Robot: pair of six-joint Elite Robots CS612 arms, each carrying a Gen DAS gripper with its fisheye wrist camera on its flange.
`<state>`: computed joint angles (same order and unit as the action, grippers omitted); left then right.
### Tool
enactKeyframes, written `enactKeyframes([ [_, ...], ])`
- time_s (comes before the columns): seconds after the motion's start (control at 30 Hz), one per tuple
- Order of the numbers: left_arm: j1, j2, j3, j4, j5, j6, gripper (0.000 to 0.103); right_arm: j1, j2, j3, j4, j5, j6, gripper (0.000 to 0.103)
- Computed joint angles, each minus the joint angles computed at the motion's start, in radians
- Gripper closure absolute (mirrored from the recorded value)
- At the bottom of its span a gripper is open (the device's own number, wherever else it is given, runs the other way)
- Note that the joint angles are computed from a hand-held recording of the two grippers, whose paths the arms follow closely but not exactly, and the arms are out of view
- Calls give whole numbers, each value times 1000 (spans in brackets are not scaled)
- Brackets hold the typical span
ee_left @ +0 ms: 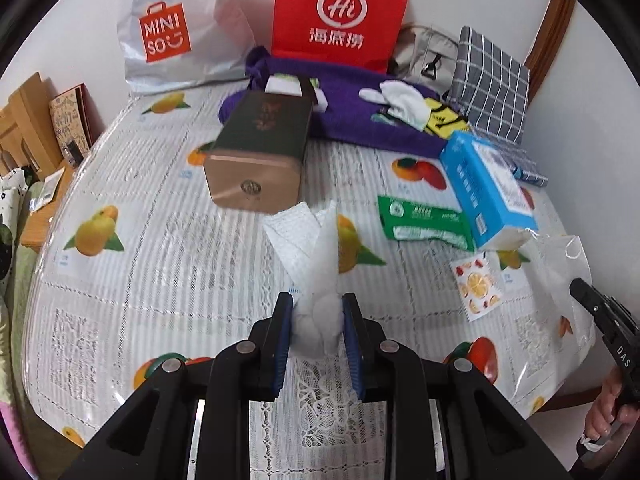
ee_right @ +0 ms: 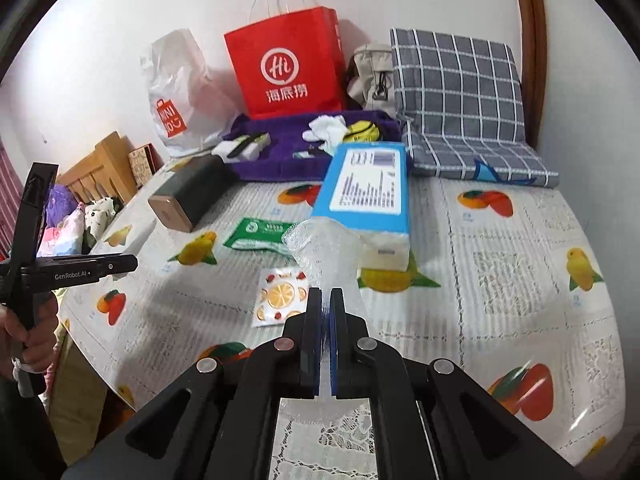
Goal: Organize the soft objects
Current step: 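Carry the mesh bag and white cloth toward the purple towel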
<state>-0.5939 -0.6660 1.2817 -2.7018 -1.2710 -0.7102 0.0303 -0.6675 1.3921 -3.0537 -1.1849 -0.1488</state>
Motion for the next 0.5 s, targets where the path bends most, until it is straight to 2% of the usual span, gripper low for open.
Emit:
enactKeyframes([
  [0.5, 5, -22, -12, -33, 36, 8, 80, 4, -18, -30, -26, 0, 5, 100],
])
